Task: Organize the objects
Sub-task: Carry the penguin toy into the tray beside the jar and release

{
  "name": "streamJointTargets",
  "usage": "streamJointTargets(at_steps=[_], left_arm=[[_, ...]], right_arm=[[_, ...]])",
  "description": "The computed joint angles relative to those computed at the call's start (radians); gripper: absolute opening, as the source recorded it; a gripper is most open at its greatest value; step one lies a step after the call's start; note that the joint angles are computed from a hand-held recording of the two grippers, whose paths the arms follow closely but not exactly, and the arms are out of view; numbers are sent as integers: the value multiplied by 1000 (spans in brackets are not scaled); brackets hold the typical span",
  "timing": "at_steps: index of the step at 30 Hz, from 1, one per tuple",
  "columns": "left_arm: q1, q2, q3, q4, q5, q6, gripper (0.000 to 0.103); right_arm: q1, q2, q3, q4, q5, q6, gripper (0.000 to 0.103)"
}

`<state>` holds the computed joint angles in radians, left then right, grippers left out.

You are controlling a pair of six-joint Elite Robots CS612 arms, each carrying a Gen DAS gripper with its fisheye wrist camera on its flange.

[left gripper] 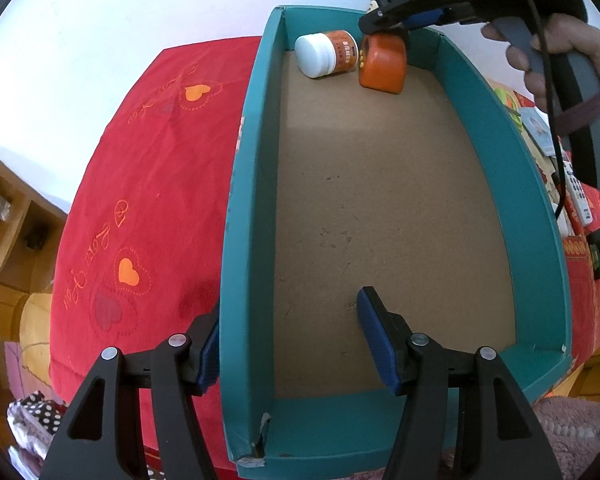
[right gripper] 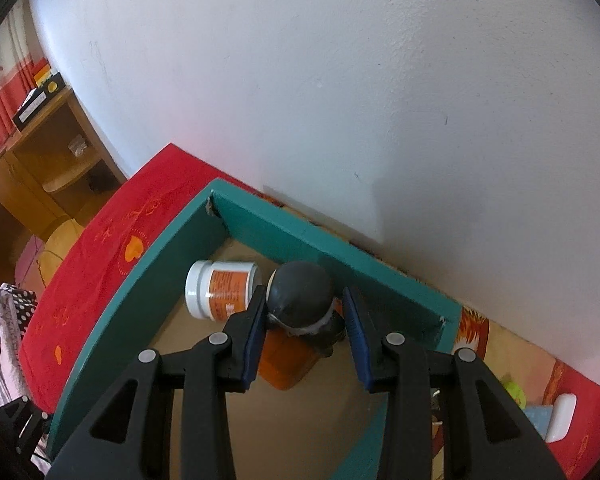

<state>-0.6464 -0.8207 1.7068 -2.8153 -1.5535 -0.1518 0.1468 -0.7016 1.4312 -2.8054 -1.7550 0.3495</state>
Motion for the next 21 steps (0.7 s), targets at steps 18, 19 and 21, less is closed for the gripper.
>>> streamJointTargets(at_steps=[18,19,21], left_arm=[[-2,1,-2,3,-1,-2,60],[-2,1,-1,2,-2,-1,58],[-4,0,1,-3,0,3,54]], right_arm=[[-10,6,0,-30,31,-19,37],[-11,2,5,-35,35,-20,37],[-13,-6,15,-52,48,-18,37]])
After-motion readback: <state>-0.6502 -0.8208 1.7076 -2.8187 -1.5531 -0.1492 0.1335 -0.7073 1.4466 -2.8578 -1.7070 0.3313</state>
